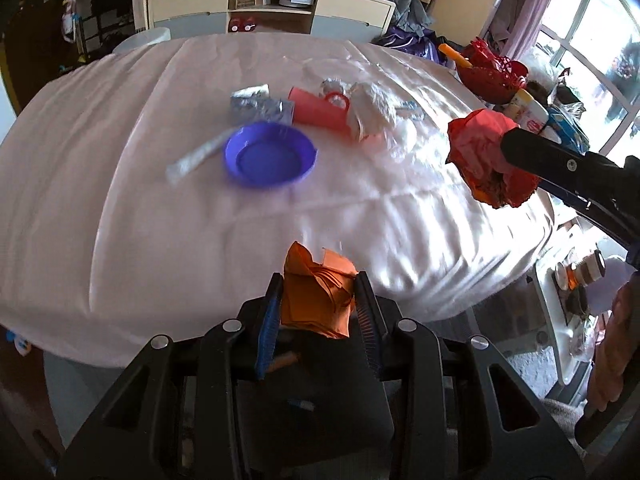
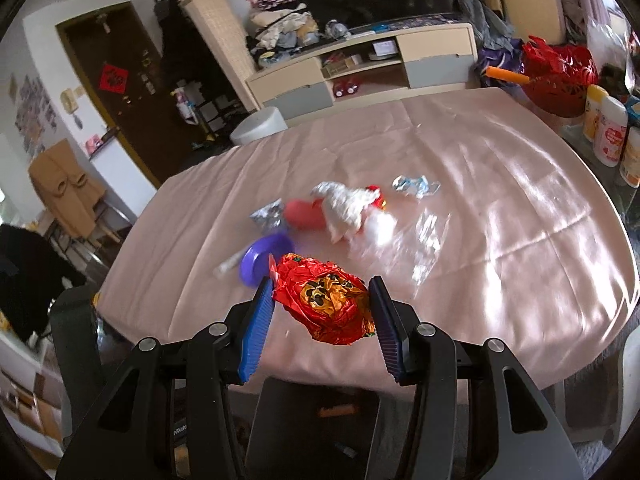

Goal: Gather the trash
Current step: 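Lower the orange paper and candy wrapper into the grey bin and release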

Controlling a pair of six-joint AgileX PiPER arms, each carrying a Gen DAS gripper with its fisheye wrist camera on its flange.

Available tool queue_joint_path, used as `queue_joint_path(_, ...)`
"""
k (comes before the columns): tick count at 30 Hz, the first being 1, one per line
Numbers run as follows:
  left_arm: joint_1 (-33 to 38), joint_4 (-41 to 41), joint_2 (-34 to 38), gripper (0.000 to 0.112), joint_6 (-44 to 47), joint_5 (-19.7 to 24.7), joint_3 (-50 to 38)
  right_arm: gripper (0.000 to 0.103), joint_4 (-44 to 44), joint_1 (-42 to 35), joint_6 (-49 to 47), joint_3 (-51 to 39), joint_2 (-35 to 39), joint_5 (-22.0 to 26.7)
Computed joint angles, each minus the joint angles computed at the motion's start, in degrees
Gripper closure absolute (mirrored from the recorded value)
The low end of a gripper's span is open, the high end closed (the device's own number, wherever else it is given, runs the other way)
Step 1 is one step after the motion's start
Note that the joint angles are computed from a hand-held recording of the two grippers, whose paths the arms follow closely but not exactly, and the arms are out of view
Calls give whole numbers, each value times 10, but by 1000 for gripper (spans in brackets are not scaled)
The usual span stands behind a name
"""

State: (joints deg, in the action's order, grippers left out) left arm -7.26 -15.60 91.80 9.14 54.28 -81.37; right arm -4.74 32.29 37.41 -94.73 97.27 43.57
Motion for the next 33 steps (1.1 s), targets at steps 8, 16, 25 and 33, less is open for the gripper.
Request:
queue_joint_path(8,17,-37,-90,78,42,-18,142,54,15,47,6,100,-43,-39)
queue_joint_path(16,25,-41,-147,77,54,-40,240,54,-18,101,58,155,-51,-46)
queue_joint_path(25,29,-27,-187,78,53,-60,311,53,-59,146,133,194,-39,-34)
queue_joint_path(33,41,-32,-183,77,68,-59,323,52,-45,149,117,189,-18,-30)
